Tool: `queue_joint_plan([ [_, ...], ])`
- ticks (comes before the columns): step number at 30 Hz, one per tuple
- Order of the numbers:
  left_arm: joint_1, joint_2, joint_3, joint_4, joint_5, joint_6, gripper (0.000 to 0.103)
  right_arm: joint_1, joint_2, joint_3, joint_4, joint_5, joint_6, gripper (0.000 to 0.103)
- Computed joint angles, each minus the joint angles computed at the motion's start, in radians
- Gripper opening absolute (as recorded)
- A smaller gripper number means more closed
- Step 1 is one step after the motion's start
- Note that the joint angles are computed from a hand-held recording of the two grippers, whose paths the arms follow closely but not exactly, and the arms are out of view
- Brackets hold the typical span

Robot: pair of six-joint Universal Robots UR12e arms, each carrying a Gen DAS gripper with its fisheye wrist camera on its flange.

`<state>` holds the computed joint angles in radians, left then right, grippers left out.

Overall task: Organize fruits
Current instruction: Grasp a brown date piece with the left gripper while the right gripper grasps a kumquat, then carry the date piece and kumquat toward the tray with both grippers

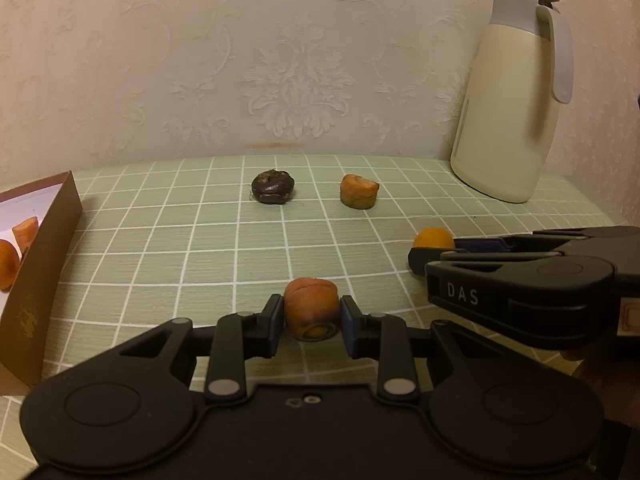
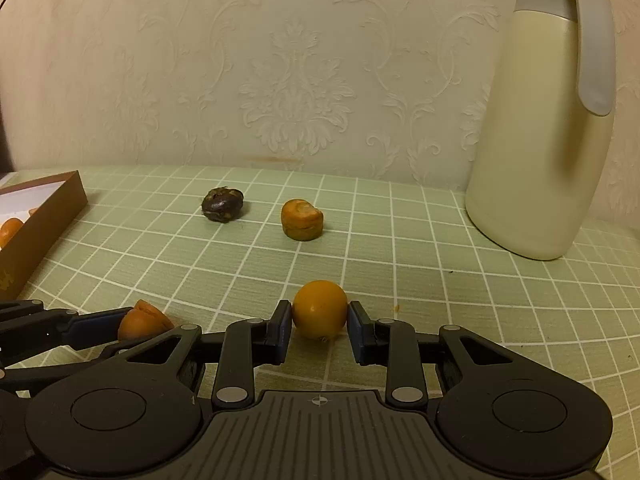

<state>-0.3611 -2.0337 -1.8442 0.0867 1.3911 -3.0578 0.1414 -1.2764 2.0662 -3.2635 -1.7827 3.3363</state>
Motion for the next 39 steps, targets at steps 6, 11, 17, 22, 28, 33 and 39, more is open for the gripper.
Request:
queue_joint_plan([
  [6, 0.002, 0.015, -0.009, 0.014, 0.002, 0.01, 0.02, 0.009, -0.011, 0.003, -0.016, -0.008, -0.002, 0.03],
  [11, 0.006, 0.031, -0.02, 0.023, 0.01, 0.02, 0.02, 0.018, -0.025, 0.008, -0.023, -0.02, -0.005, 0.03],
  [17, 0.013, 0.052, -0.035, 0.04, 0.018, 0.026, 0.02, 0.029, -0.042, 0.016, -0.039, -0.033, -0.017, 0.03],
  [22, 0.017, 0.072, -0.049, 0.058, 0.022, 0.04, 0.02, 0.038, -0.057, 0.023, -0.057, -0.041, -0.037, 0.03],
  [28, 0.021, 0.096, -0.069, 0.079, 0.022, 0.056, 0.02, 0.048, -0.073, 0.028, -0.077, -0.041, -0.061, 0.03],
  [33, 0.029, 0.118, -0.091, 0.104, 0.015, 0.074, 0.02, 0.056, -0.085, 0.035, -0.093, -0.034, -0.084, 0.03],
  [39, 0.042, 0.137, -0.11, 0.13, 0.029, 0.083, 0.02, 0.068, -0.098, 0.039, -0.114, -0.035, -0.102, 0.03],
])
